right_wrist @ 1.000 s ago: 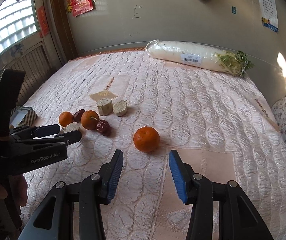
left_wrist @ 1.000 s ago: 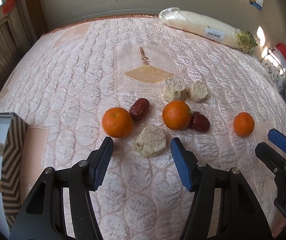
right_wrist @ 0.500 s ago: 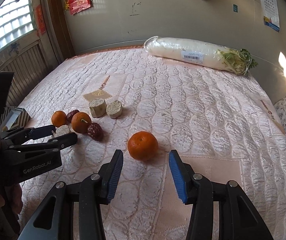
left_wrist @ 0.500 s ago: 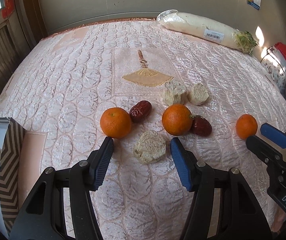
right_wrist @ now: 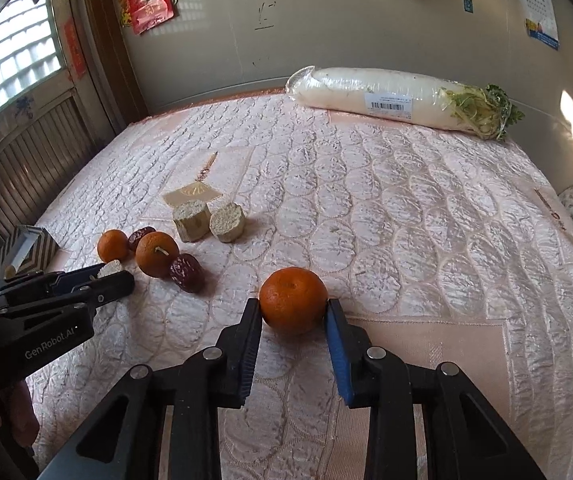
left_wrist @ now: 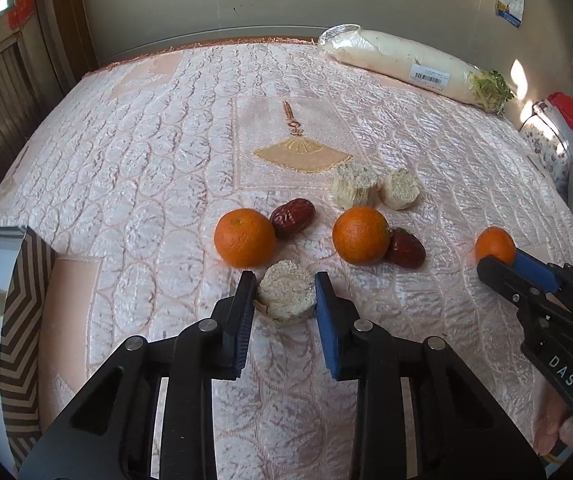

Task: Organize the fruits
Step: 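Grasp a pale round chunk with the left gripper while the right grasps an orange, then carry the pale chunk and orange over the white tray and open both grippers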

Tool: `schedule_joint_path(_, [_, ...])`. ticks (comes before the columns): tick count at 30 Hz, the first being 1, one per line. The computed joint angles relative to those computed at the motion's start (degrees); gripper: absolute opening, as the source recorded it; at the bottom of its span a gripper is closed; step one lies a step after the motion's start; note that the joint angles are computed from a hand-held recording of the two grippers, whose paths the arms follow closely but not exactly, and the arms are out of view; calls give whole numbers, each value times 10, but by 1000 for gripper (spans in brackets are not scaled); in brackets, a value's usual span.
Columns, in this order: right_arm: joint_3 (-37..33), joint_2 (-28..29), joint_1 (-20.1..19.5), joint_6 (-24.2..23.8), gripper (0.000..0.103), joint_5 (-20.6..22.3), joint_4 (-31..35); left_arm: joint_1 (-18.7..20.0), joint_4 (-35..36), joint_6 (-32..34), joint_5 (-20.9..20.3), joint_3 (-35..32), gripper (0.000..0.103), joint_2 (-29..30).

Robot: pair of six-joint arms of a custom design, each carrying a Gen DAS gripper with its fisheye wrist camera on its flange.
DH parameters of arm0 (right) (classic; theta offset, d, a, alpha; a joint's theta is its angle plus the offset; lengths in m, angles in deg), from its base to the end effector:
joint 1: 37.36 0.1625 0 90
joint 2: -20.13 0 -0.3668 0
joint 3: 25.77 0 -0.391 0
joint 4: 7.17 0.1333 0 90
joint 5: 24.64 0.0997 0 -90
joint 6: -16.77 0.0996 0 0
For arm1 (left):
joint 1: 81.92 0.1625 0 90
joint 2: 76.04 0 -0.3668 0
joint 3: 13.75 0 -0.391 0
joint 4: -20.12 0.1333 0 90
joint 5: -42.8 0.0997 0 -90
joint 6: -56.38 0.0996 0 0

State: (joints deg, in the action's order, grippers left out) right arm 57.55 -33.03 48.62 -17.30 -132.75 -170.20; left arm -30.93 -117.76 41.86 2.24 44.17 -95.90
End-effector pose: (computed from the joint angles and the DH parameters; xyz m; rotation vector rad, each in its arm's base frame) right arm 0.0533 -0.7009 0.2581 0.4960 -2.4499 0.7961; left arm -0.3174 -0.7237 -0.0007 0.4092 2.3252 -0.6700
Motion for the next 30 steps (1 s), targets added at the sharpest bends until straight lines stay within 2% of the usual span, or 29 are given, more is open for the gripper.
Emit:
schedule_joint_path(8, [28,-19,4,3,31,-10,-20,-7,-19,-13,-7,56,29,-37])
schedule_joint_path(30, [92,-52,28,-4,31,-7,-54,-33,-56,-24,35,143,29,-88])
